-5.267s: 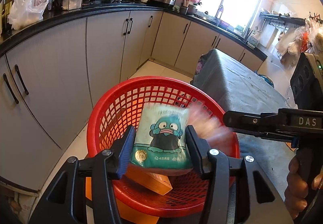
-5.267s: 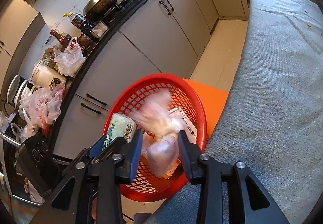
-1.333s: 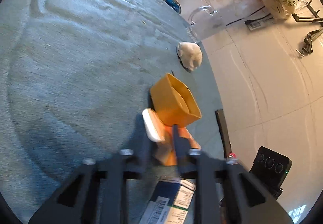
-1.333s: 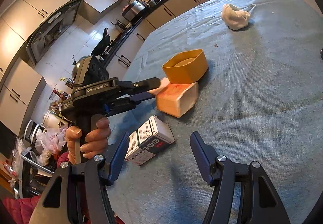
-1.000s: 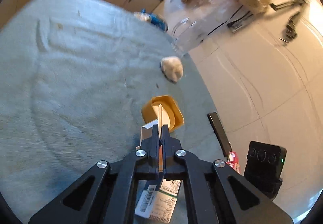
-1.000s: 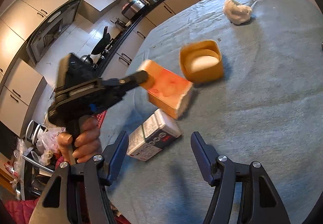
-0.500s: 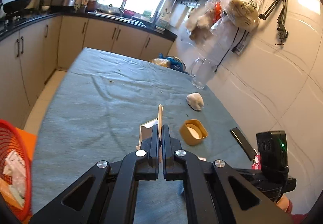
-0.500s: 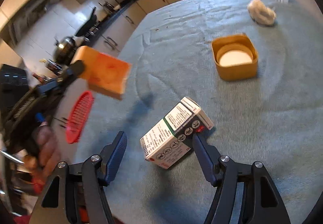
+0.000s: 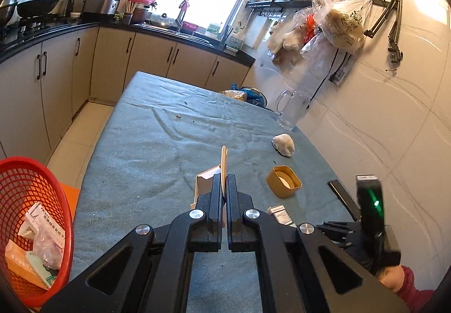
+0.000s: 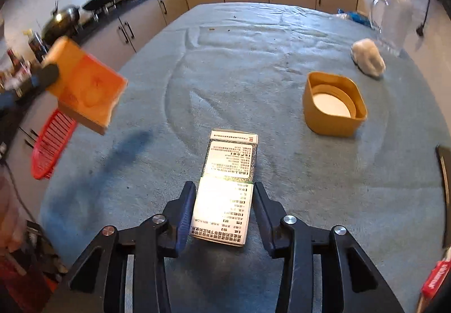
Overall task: Collect trash
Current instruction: 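Carry the orange box with the left tool while the right tool carries the white box to the basket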
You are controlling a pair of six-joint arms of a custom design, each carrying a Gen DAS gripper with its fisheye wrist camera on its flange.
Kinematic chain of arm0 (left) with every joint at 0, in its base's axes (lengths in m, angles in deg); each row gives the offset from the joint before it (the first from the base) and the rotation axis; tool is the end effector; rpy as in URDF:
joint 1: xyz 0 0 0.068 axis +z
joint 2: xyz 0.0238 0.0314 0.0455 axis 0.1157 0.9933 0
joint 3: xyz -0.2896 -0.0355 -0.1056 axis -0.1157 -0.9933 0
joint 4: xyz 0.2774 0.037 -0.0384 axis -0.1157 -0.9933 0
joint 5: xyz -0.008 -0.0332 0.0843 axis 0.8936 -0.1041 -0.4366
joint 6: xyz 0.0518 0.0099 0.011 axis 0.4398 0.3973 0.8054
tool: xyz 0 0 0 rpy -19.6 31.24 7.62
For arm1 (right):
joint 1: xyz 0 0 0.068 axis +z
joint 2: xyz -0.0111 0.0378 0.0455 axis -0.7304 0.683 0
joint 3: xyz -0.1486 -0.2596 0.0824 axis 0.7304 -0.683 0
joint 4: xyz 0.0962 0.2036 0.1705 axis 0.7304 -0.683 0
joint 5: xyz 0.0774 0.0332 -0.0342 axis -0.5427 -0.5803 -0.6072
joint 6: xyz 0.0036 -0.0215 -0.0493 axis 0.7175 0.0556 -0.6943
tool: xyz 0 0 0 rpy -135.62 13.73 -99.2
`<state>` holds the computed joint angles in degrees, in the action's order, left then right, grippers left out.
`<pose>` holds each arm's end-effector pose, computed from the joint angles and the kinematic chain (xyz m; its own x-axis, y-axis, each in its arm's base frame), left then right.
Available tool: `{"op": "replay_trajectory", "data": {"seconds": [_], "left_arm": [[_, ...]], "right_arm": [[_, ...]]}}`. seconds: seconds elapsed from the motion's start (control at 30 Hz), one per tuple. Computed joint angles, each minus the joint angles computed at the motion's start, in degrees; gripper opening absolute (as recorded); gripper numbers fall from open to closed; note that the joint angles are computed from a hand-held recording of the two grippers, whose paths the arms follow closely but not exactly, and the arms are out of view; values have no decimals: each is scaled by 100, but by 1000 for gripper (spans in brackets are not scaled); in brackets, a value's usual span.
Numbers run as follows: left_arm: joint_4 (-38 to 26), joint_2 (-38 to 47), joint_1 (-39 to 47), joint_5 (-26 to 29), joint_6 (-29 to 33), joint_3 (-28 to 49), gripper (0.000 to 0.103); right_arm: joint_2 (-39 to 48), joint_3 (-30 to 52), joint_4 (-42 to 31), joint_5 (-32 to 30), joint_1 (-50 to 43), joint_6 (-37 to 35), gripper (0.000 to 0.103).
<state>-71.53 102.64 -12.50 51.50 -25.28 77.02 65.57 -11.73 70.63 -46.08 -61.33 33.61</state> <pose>0.2748 -0.1112 0.2035 -0.6323 0.0255 -0.7743 0.5151 0.7604 -0.3956 0.2383 -0.0504 0.1481 -0.8374 0.1347 -0.5297 0.0252 0.9776 0.2088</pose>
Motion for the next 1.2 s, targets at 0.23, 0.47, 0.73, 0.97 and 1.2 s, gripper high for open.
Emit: {"op": "replay_trajectory", "data": {"seconds": [0.23, 0.47, 0.73, 0.97, 1.2], "left_arm": [[-20, -185, 1, 9, -58, -91, 2], [-109, -276, -140, -141, -41, -69, 2], [-161, -344, -102, -179, -47, -101, 2], [-180, -533, 160, -76, -11, -223, 2], [-359, -913, 748, 185, 105, -360, 2]], "right_arm": [[-595, 149, -301, -1217, -1194, -5, 40], [-605, 143, -474, -1942, -1686, -24, 40], [-394, 203, -288, -2023, -1248, 211, 40], [-356, 266, -76, -1890, -585, 605, 40], [-217, 492, 165, -1628, 364, 1111, 40]]}}
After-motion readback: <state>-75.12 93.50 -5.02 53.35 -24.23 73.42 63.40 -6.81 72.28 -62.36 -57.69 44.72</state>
